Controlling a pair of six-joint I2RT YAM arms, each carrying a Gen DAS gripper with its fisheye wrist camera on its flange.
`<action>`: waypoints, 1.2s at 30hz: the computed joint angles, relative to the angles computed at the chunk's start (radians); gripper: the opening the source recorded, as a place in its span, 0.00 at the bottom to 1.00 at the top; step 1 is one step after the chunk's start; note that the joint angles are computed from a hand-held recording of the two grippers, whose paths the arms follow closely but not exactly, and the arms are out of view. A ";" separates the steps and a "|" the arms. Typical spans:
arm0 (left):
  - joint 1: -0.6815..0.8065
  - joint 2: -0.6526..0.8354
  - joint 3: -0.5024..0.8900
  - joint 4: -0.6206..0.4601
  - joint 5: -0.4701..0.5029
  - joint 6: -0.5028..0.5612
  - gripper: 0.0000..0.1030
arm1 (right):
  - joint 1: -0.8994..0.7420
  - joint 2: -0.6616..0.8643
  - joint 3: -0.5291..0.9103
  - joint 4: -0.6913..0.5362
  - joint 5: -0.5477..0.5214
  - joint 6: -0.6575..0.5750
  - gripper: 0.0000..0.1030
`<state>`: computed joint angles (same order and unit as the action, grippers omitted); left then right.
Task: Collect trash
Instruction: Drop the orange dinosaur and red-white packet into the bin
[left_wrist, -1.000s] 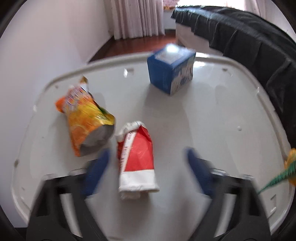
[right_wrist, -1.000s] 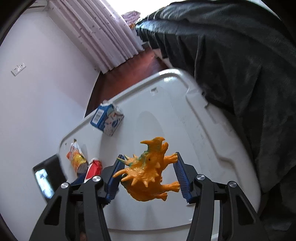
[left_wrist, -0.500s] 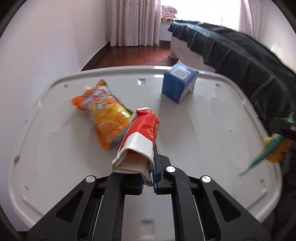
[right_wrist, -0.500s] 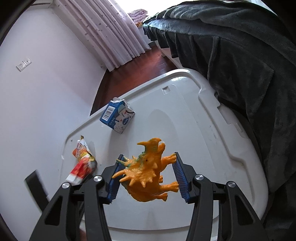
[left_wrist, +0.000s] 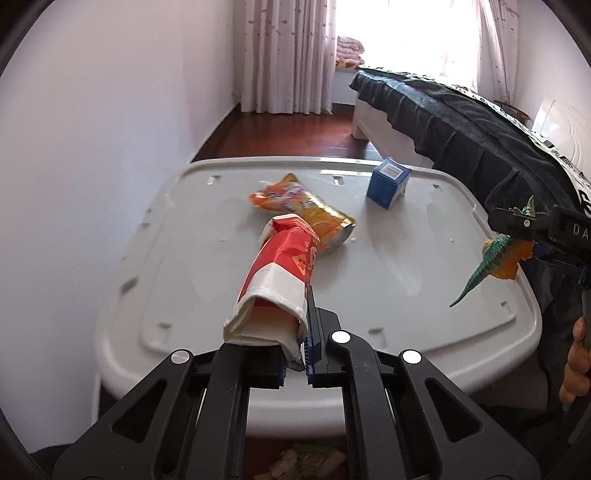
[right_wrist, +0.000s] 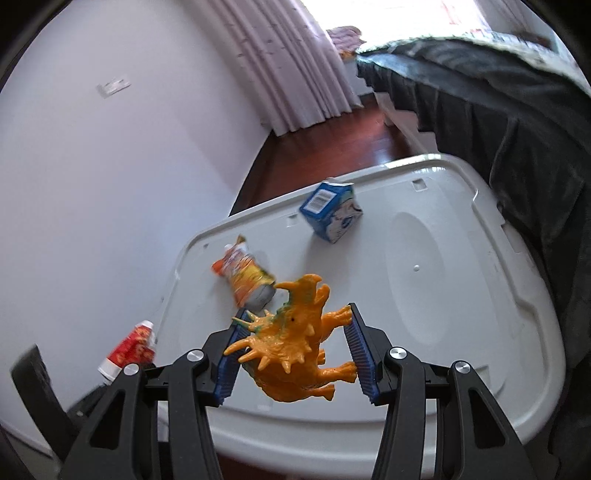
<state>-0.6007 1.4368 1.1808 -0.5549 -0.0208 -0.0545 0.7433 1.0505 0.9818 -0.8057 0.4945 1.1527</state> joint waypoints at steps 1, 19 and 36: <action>0.007 -0.024 -0.015 -0.008 0.004 0.004 0.06 | 0.054 0.016 0.019 -0.029 0.038 0.035 0.50; 0.048 -0.456 -0.428 -0.219 0.073 0.095 0.06 | 0.704 0.397 0.219 -0.256 0.128 0.675 0.50; 0.065 -0.139 -0.523 -0.163 0.038 0.093 0.76 | 0.611 0.510 -0.032 0.088 -0.231 0.683 0.82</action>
<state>-0.5361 1.2974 0.6575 -0.7175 0.0171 0.0382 1.3543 1.5602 0.9500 -0.7176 0.2639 1.8361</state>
